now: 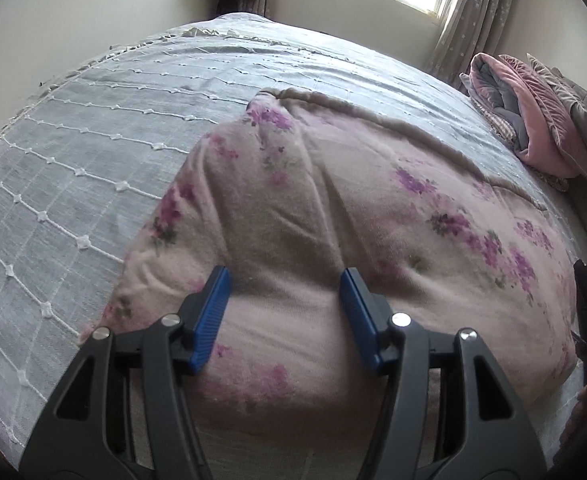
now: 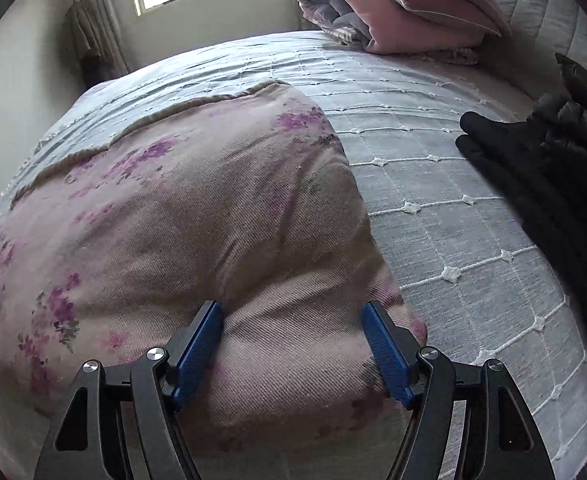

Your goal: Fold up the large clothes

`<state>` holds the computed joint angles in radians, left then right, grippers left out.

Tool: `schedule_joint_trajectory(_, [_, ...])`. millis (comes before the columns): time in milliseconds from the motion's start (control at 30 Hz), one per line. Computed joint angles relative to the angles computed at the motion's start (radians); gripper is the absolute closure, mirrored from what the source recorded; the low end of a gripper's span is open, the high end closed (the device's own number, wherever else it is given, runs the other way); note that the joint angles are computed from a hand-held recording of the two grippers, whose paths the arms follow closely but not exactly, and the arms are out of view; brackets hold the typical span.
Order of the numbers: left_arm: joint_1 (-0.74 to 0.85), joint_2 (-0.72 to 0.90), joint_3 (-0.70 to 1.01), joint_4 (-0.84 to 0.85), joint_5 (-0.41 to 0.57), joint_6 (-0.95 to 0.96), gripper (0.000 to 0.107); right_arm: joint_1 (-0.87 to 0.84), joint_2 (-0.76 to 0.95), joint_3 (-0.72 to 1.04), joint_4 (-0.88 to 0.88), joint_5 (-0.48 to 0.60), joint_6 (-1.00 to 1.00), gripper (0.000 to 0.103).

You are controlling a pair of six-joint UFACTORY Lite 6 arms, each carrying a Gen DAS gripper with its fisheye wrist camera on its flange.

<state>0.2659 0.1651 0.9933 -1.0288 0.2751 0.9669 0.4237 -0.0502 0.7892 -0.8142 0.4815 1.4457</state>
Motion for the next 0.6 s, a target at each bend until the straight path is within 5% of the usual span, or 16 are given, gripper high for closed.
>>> schedule_joint_trajectory(467, [0.139,-0.043,0.015,-0.073,0.133,0.095,0.045,0.032,-0.016,0.01,-0.055,0.047,0.045,0.028])
schedule_joint_trajectory(600, [0.236,0.015,0.071,-0.095,0.254,0.082,0.041,-0.049,-0.1,-0.048,0.027,-0.075,0.002,0.028])
